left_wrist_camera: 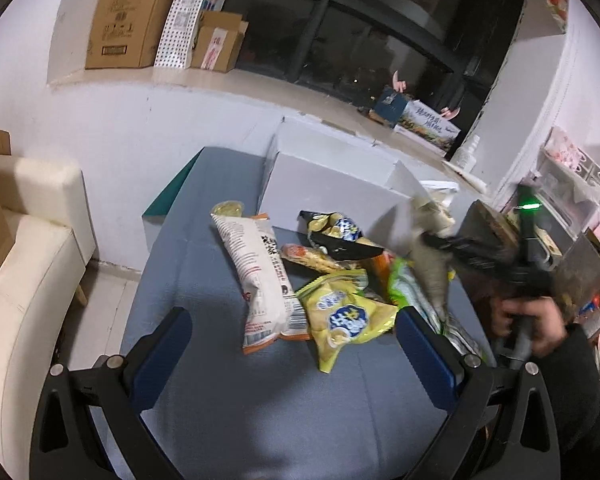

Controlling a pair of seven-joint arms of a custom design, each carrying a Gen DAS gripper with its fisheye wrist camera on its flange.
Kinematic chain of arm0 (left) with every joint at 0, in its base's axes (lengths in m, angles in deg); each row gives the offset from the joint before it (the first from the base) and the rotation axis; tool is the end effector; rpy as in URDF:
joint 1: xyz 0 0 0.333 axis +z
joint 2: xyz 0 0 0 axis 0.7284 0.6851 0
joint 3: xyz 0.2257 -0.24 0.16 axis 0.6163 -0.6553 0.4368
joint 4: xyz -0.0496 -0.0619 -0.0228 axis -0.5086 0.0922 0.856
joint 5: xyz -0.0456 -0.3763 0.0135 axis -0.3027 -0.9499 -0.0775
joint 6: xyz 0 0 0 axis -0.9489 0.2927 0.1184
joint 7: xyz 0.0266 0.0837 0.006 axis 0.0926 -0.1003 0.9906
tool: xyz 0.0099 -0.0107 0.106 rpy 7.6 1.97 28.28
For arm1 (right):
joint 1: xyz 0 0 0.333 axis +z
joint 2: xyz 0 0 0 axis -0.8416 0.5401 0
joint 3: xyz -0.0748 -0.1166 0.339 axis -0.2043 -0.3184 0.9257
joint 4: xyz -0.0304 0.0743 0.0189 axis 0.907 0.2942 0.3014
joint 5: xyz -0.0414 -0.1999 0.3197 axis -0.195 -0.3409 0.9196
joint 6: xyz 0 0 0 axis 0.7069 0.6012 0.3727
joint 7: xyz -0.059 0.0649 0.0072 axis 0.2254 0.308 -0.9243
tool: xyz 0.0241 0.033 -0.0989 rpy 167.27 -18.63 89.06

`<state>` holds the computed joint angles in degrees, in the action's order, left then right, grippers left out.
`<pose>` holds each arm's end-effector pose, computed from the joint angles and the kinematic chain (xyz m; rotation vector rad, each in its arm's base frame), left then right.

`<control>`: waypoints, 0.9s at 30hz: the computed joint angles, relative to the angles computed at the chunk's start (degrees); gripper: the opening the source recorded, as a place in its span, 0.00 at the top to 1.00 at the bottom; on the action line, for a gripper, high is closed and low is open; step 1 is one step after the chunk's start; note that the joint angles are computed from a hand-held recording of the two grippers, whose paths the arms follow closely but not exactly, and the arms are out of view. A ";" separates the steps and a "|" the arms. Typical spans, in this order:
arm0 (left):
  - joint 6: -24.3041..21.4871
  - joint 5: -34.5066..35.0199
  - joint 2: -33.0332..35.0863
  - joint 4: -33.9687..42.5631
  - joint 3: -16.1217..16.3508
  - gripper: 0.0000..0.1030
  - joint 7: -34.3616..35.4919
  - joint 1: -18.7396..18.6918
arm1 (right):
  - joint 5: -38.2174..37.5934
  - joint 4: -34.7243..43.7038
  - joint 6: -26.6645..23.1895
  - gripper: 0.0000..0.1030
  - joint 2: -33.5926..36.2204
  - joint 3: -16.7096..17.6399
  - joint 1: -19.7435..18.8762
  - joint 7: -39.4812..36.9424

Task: Organize snacks
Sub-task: 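Grasp the tall beige snack bag with the right tool while the left tool grasps the white paper snack bag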

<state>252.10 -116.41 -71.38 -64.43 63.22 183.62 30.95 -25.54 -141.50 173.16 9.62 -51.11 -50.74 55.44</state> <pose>0.4814 -0.1731 0.5199 -1.5917 2.2041 -1.2520 0.4761 0.0750 0.5306 -1.7930 1.7240 -0.6224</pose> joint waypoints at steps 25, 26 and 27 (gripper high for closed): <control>-7.20 28.52 21.14 15.67 -9.43 0.61 -19.87 9.71 | 7.88 -18.40 20.51 0.70 -26.63 4.63 3.45 8.47; -6.76 24.88 19.74 14.13 -10.67 0.62 -16.25 10.92 | 7.95 -18.87 20.69 0.70 -26.73 4.46 3.69 8.89; -6.14 22.01 18.48 12.77 -11.17 0.63 -13.20 11.36 | 8.03 -19.24 20.90 0.70 -26.77 3.84 4.46 9.30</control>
<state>245.95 -94.40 -52.90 -51.65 52.05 170.41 42.32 -17.51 -160.75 194.06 -17.15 -47.27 -46.28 64.74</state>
